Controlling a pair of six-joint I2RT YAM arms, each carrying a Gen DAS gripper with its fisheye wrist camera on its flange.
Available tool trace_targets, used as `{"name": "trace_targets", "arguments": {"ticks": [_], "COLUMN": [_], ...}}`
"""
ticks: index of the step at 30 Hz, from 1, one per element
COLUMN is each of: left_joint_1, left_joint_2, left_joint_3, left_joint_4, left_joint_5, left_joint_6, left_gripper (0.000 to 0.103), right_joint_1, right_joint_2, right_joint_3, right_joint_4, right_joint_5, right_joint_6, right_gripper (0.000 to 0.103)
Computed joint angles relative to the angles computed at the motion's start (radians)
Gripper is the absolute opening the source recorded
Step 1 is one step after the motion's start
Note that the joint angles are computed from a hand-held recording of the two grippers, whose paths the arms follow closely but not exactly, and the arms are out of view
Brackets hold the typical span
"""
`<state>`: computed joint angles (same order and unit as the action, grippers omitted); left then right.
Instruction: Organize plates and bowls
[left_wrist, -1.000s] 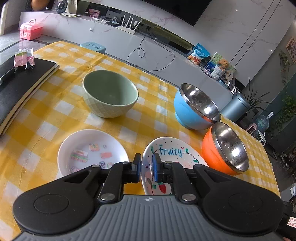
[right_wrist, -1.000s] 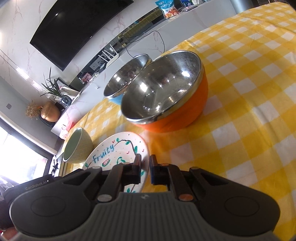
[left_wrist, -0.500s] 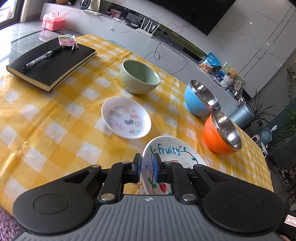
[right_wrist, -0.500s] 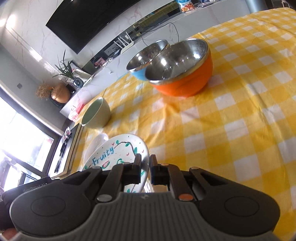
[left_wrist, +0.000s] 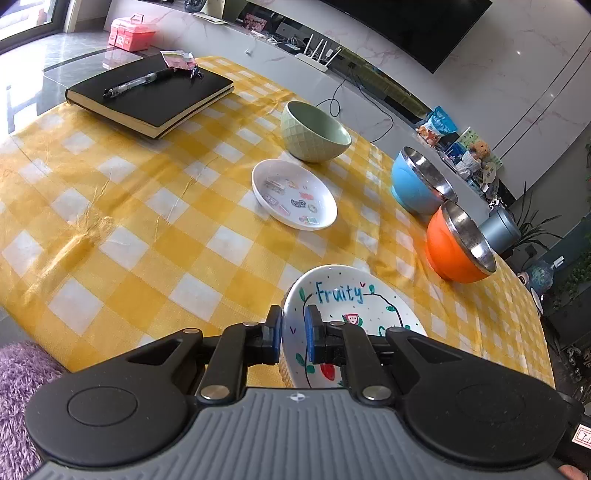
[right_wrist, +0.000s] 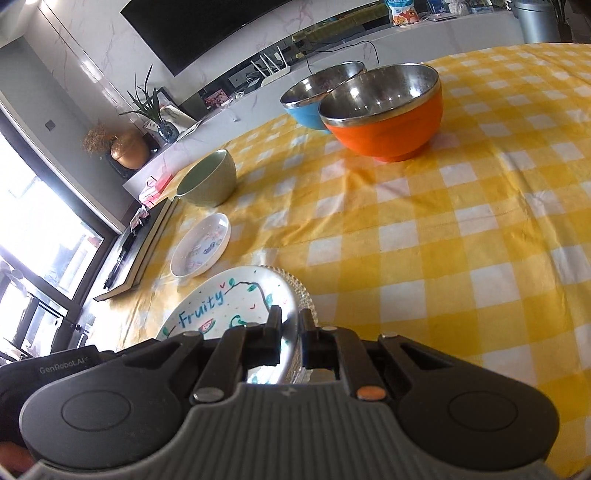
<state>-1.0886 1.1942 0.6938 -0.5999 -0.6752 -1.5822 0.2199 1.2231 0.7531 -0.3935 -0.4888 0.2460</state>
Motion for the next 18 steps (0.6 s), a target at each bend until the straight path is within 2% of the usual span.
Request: {"name": "trace_targets", "arguments": {"ticks": [18], "left_joint_1": [-0.005], "left_joint_2": [0.073], "left_joint_3": [0.02], "left_joint_4": [-0.005], "left_joint_5": [0.007], "left_joint_6": [0.009], "left_gripper": [0.014], "right_joint_1": [0.08], "right_joint_2": [-0.007], "right_joint_3": [-0.025], "right_joint_4": [0.074], "right_joint_5": [0.135], "right_joint_6": [-0.072], "right_gripper": [0.008]}}
